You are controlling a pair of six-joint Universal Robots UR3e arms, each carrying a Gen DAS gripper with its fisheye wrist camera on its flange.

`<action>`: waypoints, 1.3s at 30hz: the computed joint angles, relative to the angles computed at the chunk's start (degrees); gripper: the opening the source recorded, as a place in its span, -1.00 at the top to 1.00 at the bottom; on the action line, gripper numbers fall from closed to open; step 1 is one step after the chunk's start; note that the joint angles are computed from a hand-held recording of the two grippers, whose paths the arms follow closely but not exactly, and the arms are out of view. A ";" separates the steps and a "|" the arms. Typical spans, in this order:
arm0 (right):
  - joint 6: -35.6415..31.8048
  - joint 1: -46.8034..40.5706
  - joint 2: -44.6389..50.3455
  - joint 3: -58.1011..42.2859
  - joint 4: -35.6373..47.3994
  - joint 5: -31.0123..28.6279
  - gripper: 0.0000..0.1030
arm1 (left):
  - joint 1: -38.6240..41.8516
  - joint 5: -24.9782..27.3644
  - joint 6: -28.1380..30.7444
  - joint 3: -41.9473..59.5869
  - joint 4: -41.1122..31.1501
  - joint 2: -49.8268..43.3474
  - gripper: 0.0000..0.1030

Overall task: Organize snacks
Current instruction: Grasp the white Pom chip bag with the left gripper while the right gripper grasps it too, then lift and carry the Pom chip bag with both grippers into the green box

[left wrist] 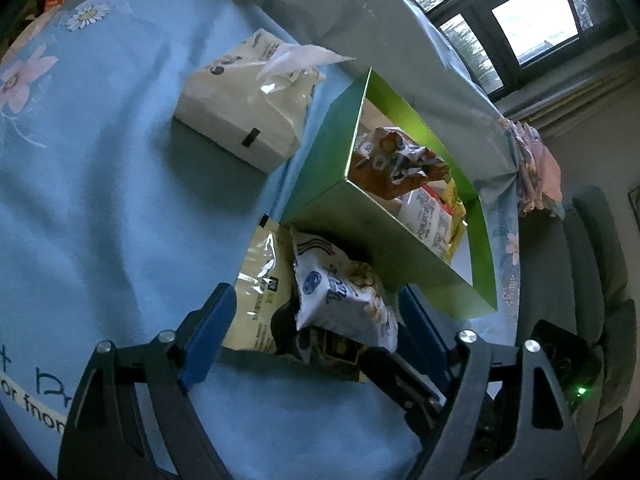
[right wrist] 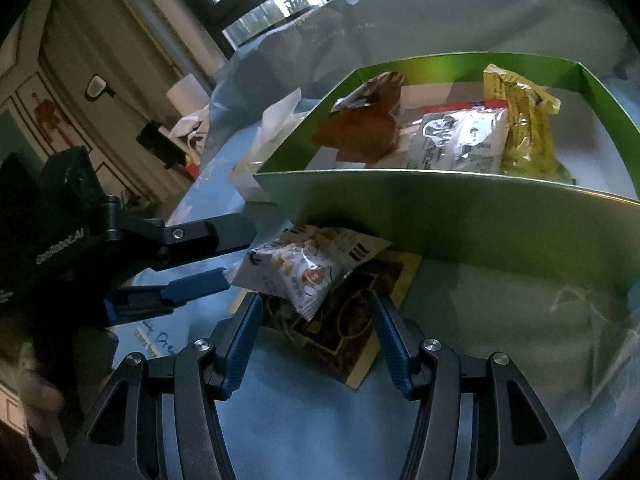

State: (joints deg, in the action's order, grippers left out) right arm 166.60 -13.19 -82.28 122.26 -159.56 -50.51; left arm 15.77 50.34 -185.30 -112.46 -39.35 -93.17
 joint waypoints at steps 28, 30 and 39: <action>-3.00 1.40 1.74 -0.90 -2.91 -0.69 0.41 | -4.17 2.27 -0.52 3.06 0.68 -1.72 0.14; -3.17 0.52 -0.17 0.78 -3.24 0.01 0.41 | -4.21 1.81 0.18 2.65 0.38 -0.73 0.14; -4.08 -3.06 -9.18 7.33 -3.89 0.67 0.41 | -7.48 2.48 1.86 2.76 1.73 1.56 0.14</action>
